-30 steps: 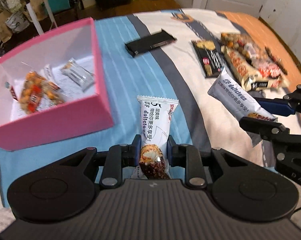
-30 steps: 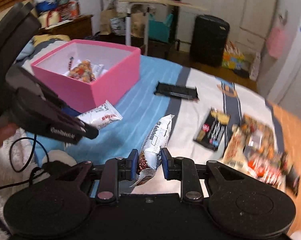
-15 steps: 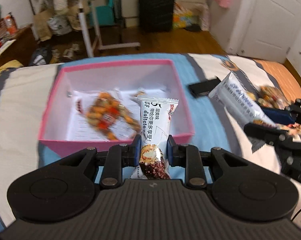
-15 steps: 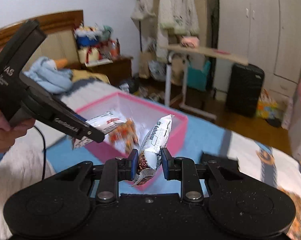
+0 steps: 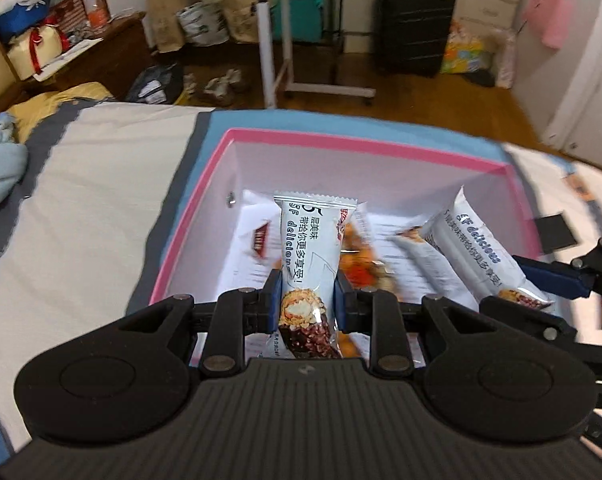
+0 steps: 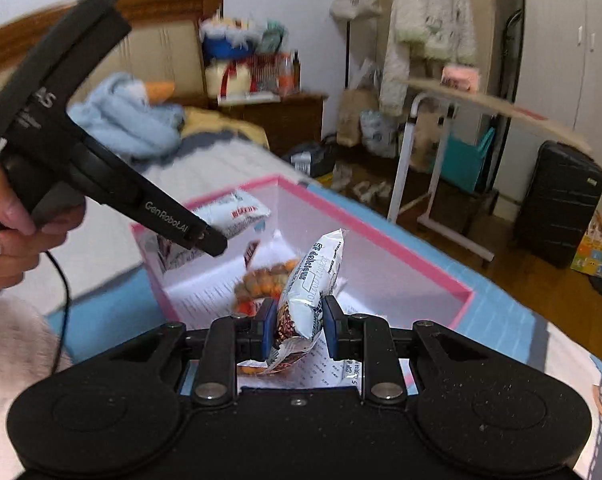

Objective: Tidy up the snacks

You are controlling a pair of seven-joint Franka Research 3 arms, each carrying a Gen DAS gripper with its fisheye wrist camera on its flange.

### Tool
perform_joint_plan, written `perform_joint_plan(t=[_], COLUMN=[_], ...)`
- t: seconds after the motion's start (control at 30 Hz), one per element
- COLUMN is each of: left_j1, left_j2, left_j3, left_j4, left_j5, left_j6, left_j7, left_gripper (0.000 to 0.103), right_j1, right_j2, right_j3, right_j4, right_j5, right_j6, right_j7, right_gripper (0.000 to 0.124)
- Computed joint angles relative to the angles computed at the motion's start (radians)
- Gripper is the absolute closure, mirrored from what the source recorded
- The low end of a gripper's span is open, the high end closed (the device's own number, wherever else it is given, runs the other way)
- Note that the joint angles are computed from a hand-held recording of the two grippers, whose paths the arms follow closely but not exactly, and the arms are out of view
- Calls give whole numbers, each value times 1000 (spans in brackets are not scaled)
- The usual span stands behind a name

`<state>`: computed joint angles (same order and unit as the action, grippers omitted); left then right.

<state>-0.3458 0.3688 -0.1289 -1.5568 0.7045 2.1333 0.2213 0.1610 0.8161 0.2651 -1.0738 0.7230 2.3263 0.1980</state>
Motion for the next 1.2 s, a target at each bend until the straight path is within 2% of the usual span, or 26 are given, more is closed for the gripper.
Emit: perform_joint_plan(t=[0.17,0.27,0.3,0.33,0.4,0.57,0.63,0.7,0.77,0.8,0.87,1.0,1.13,1.2], left_j1=[14,18,16,13,5,-30,-39,-47,-63,-74,-97,-136,-167,-176], left_j2=[21,22,22,22,17,-12,-27,-41,-45,-43,-36,-33,3,32], left_j3=[7,12,13,15,18,8,-1,-9,-19,-23,-29,-33,-37,-37], left_j4=[-11,-27,-30,-28,-31,-48,-57,-61,-47,-35,-9,3,45,77], left_j5=[-28,-27,-23,-17,4,86,105,125,148,163,194,264,301,287], left_j6=[8,30,32,29,24,-2,0,9,-1,-6,-13,44,98,126], left_j7=[-19,-44,-53,-62,-77,-80,-87,-88,-78,-72,-64,-98,-82,-59], left_gripper=[78,75,71,61,46,44,41,41,39,37,34,29,25,24], right_j1=[43,50,55,60,59,-56,-97,-119,-133,-135,-149,-192,-198,-197], right_j2=[104,161,169,157,132,10,-58,-129,-212,-251,-314,-376,-441,-464], right_j3=[-23,-15,-20,-26,-29,42,48,36,19,10,-4,-58,-111,-130], right_j4=[146,236,246,222,175,2,-79,-159,-262,-313,-400,-492,-606,-646], right_j5=[-69,-91,-96,-97,-102,34,102,148,190,213,274,350,405,436], right_j6=[-54,-102,-93,-55,-2,12,19,39,87,121,168,60,88,130], right_j7=[101,132,144,159,174,123,107,82,27,-1,-56,-48,-108,-150], right_gripper=[95,90,89,81,73,73,72,69,61,52,48,46,46,44])
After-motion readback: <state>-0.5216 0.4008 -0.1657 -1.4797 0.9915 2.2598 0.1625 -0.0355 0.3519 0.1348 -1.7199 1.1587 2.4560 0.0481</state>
